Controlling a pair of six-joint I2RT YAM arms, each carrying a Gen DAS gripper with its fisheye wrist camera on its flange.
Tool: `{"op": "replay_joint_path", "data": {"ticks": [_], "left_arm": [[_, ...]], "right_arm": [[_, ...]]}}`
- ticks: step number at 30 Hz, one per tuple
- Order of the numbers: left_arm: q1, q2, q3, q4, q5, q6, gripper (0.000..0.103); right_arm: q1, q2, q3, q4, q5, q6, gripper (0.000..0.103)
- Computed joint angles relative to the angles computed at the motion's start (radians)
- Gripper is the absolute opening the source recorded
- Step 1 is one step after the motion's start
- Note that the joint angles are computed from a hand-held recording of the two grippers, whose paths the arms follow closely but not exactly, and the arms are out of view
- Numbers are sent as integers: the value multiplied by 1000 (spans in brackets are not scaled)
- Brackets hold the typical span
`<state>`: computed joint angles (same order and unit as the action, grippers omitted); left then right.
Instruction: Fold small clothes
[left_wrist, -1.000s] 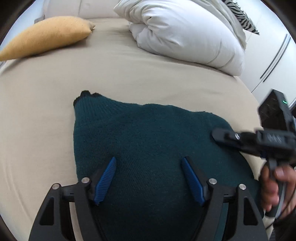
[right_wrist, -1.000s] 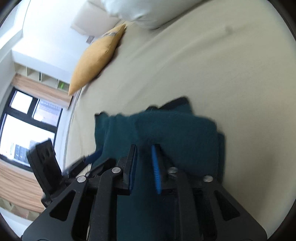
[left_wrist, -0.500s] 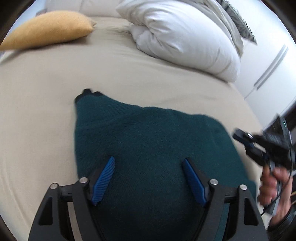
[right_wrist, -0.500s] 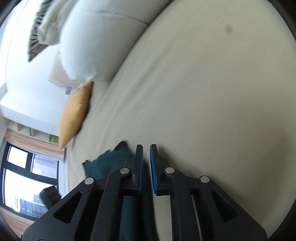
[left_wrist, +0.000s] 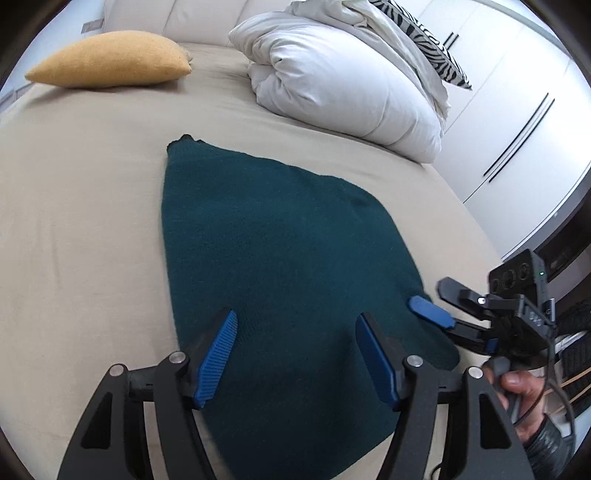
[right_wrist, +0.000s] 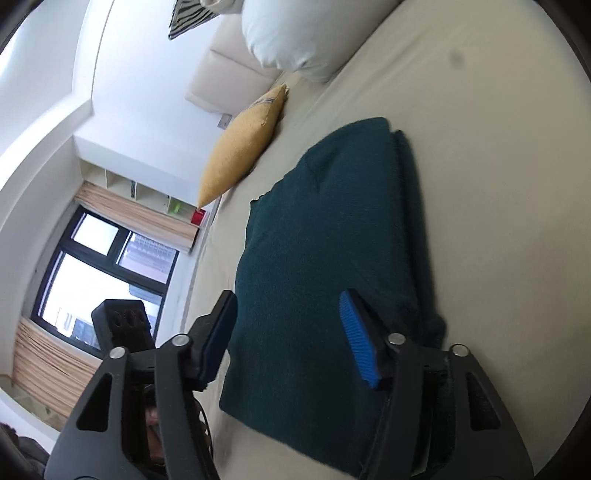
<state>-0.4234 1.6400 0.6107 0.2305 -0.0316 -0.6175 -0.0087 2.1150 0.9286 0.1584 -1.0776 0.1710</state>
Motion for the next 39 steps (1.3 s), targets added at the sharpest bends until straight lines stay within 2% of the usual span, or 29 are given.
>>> {"op": "replay_joint_path", "data": {"ticks": [2, 6, 7, 8, 9, 10, 11, 12, 14, 18, 23, 25, 26, 28, 29, 31, 34, 37, 39], "left_arm": [[-18, 5, -6, -9, -38, 34, 69], [-44, -14, -52, 3, -94, 78, 69], [-53, -42, -65, -25, -117, 70, 69], [-51, -83, -86, -52, -123, 56, 69], [-40, -137, -122, -52, -107, 50, 69], [-32, -179, -159, -32, -104, 46, 71], [-14, -214, -184, -26, -116, 44, 75], [17, -227, -191, -31, -109, 41, 83], [116, -190, -171, -10, 6, 33, 85], [242, -63, -88, 48, 260, -9, 88], [263, 137, 105, -65, 333, 17, 87], [275, 176, 112, -18, 354, -6, 87], [272, 186, 118, -10, 347, -20, 85], [261, 199, 145, -36, 339, -24, 74], [252, 202, 165, -65, 324, -20, 72], [238, 202, 197, -120, 298, -3, 65], [223, 183, 208, -164, 268, 4, 54], [197, 120, 204, -224, 224, 13, 42], [183, 59, 185, -268, 193, 29, 38]], "right_arm": [[-7, -26, -25, -19, 13, -29, 54], [-75, -40, -76, -144, 9, -219, 54], [-87, -41, -79, -163, 10, -250, 54], [-107, -70, -95, -191, 39, -283, 54], [-93, -104, -121, -164, 127, -248, 61], [-112, -139, -121, -208, 206, -255, 61], [-155, -135, -104, -245, 176, -283, 61], [-184, -137, -100, -244, 152, -279, 61], [-200, -147, -72, -228, 166, -232, 63], [-116, -70, 111, -331, 117, -187, 68], [14, 163, 438, -522, 173, -139, 70], [39, 191, 476, -521, 194, -129, 67], [59, 202, 501, -539, 216, -141, 65], [85, 209, 530, -587, 270, -178, 48], [100, 209, 543, -611, 330, -205, 43], [108, 201, 541, -622, 374, -215, 33], [139, 153, 492, -579, 453, -207, 27], [219, 37, 377, -485, 633, -200, 23], [268, -41, 309, -444, 743, -206, 22]]}}
